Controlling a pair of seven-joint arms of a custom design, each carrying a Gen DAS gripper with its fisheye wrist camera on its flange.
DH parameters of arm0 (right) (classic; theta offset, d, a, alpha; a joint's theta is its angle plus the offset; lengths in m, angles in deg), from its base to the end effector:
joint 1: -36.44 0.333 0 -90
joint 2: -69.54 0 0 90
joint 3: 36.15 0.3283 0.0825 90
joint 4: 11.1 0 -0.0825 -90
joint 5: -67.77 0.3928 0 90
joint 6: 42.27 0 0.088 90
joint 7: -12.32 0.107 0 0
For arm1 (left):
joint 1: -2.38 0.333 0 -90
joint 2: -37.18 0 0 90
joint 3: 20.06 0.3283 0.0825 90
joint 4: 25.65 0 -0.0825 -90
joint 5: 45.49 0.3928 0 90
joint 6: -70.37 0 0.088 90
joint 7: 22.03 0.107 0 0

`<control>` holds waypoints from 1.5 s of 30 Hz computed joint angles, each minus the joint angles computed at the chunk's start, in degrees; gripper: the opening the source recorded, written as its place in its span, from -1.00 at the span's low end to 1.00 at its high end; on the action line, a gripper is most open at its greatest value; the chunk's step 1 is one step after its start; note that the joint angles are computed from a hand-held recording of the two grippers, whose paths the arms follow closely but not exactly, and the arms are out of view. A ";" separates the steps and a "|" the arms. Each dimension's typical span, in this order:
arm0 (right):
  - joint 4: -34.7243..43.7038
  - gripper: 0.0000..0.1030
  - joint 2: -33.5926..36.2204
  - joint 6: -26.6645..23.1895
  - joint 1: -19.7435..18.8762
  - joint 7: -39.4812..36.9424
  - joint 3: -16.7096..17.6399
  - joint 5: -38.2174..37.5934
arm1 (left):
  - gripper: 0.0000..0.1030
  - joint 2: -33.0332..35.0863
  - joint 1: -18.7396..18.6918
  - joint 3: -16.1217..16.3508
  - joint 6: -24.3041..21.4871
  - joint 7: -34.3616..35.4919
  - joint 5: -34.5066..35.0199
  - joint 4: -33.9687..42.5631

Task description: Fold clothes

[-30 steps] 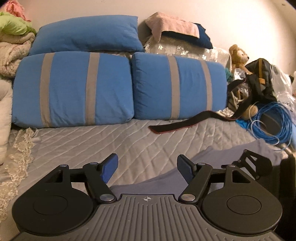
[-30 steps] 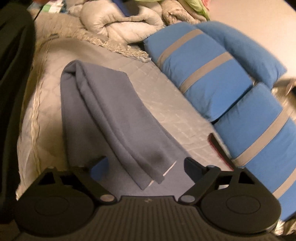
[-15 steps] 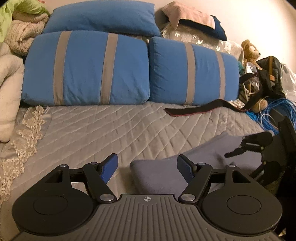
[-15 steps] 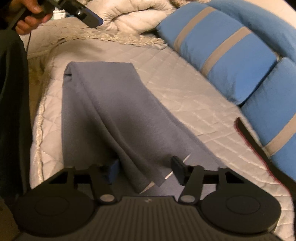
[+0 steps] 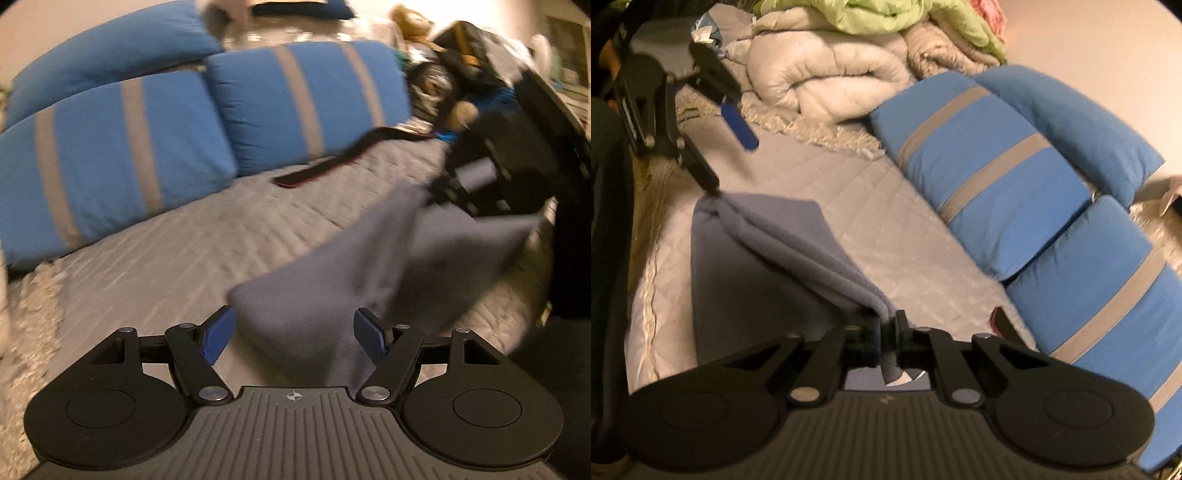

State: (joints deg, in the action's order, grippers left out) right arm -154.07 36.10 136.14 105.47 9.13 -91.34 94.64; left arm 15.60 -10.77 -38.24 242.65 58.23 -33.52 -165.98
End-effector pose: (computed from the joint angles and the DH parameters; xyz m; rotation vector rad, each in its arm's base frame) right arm 0.4858 0.0331 0.4954 -2.1912 0.3678 -0.9056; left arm 0.3964 -0.2761 0.5464 -1.1099 2.1201 -0.9295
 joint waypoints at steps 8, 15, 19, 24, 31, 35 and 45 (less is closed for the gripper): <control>0.50 -0.84 -0.92 3.36 1.72 3.75 0.57 -0.96 | 0.35 2.48 8.99 -8.93 4.22 -3.56 9.86 -0.07; -0.45 -0.84 -3.03 7.11 2.84 7.53 -0.40 -5.45 | 0.35 -3.14 34.23 -32.60 4.28 -18.56 30.45 1.73; -1.83 -0.84 -3.91 8.57 1.04 9.21 -0.01 -8.76 | 0.35 -8.28 40.68 -39.49 2.38 -22.95 35.72 2.21; -2.00 -0.84 -3.75 9.03 -0.58 12.06 -0.37 -12.29 | 0.35 -12.89 43.29 -42.52 0.47 -24.17 37.43 2.07; -5.71 -0.84 -5.88 15.85 -1.77 11.59 -3.07 -20.68 | 0.35 -18.77 46.79 -45.81 4.00 -18.66 41.23 2.29; -11.15 -0.84 -7.25 17.73 -7.38 9.08 -2.87 -27.46 | 0.35 -19.86 46.41 -45.79 5.30 -15.76 39.08 2.25; -22.10 -0.87 -5.11 14.81 -19.80 0.35 -0.49 -33.54 | 0.35 -16.03 43.45 -45.48 1.00 -4.82 34.02 1.58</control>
